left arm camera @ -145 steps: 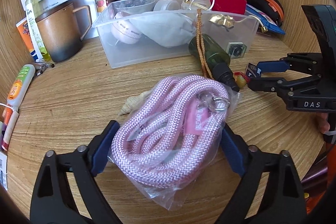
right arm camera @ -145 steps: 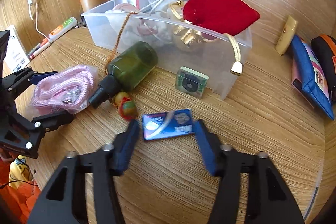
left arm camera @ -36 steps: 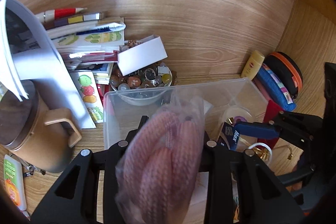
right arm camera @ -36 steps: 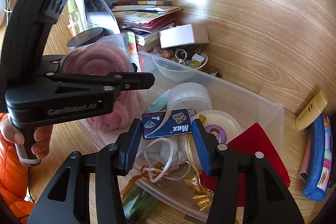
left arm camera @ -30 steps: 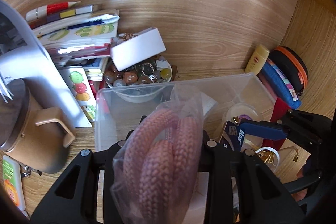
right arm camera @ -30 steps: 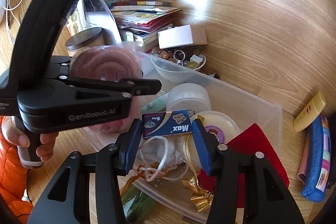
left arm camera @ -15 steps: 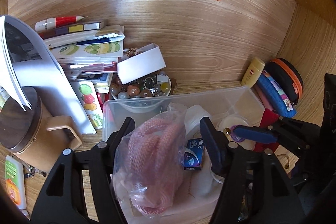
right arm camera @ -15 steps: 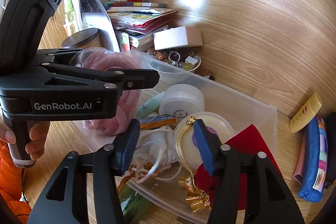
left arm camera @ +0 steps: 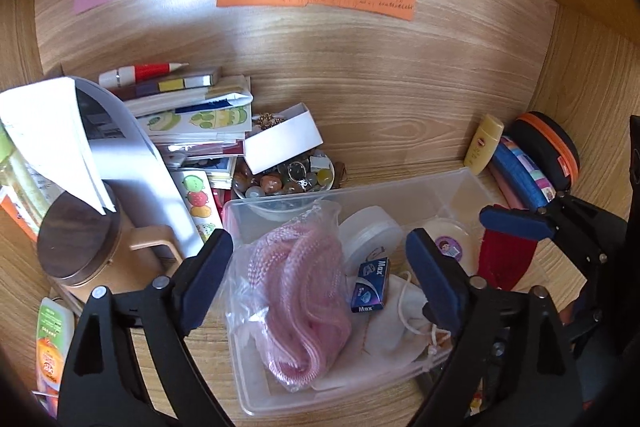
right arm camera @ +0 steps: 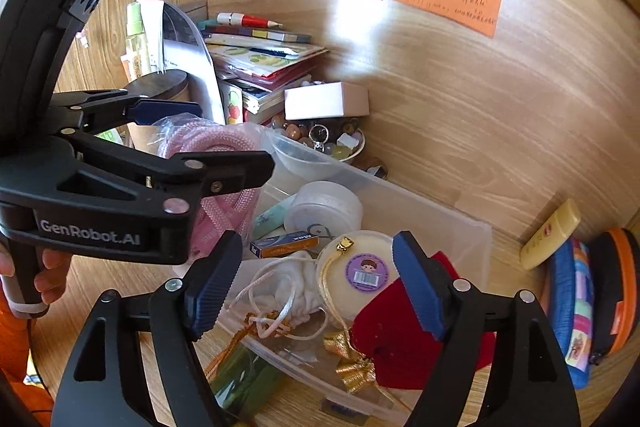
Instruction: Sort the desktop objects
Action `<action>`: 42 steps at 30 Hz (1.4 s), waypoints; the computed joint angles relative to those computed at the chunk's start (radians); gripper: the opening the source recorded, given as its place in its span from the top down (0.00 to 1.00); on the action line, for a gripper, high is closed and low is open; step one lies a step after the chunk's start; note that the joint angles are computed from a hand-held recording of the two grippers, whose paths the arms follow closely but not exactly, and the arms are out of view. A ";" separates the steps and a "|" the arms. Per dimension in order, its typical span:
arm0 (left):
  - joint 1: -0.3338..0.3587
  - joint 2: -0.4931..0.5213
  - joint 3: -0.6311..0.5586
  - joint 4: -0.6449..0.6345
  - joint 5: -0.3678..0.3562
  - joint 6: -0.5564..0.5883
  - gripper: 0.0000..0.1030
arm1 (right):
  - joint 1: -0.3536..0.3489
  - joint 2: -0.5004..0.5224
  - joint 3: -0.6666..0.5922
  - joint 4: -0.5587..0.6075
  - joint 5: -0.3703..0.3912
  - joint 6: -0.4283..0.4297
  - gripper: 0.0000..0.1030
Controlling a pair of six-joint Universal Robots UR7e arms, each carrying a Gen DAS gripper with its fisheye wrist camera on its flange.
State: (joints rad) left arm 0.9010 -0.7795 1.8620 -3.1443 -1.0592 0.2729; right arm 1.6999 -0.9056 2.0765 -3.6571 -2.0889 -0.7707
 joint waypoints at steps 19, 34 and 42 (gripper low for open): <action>-0.027 -0.100 0.150 -0.075 0.104 -0.033 0.06 | 0.014 -0.084 0.118 -0.099 -0.081 0.116 0.11; -0.038 -0.151 0.292 -0.083 0.156 -0.053 0.06 | 0.005 -0.053 0.198 -0.228 -0.183 0.146 0.11; -0.019 -0.150 0.322 -0.005 0.157 -0.110 0.06 | -0.011 -0.021 0.222 -0.247 -0.221 0.172 0.11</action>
